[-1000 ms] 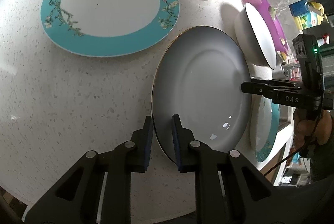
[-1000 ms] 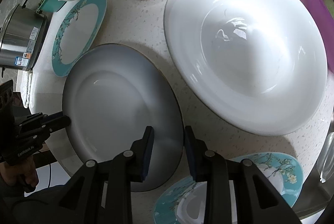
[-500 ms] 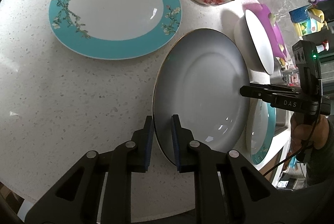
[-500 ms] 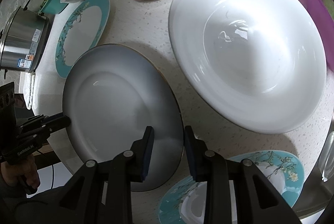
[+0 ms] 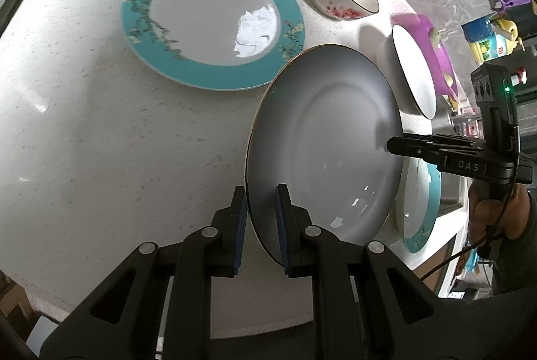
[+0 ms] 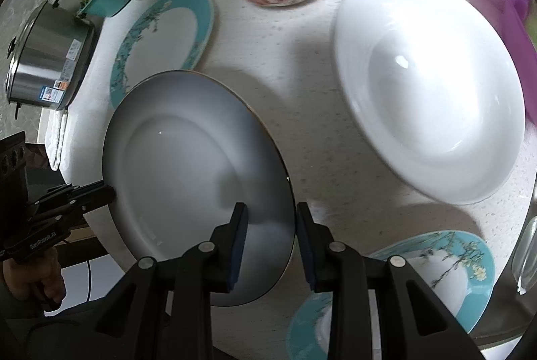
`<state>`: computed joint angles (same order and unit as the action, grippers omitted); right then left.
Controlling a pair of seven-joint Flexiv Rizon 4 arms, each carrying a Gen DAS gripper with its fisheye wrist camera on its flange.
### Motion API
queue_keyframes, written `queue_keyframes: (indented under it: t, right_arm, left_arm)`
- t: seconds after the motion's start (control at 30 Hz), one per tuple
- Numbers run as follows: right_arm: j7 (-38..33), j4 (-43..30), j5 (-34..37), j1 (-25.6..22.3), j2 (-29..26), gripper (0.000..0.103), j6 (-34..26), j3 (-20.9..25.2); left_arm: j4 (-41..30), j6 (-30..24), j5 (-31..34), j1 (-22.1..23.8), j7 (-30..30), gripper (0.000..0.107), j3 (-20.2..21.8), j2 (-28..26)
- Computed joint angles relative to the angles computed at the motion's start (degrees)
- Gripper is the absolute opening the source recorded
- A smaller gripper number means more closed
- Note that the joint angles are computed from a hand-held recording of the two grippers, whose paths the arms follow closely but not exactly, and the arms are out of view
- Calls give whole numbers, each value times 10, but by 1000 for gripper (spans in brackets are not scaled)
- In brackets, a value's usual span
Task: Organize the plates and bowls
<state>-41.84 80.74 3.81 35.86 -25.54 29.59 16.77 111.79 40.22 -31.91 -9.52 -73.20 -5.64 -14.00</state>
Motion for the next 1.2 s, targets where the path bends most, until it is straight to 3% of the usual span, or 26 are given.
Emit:
queue_keyframes:
  t: [0.33,0.73,1.2]
  right_arm:
    - [49,-38,-7,39,-26,33,-8,3]
    - [133,-29,-2,69,-45,32,29,9]
    - [175,1,-21,71,-40,32,65,9]
  left_arm:
    - [26,-37,0,32,56,14,24,32]
    - [35,-78,23,62,121,15,40,21]
    - [30,-62,27,68,146,17,36,4]
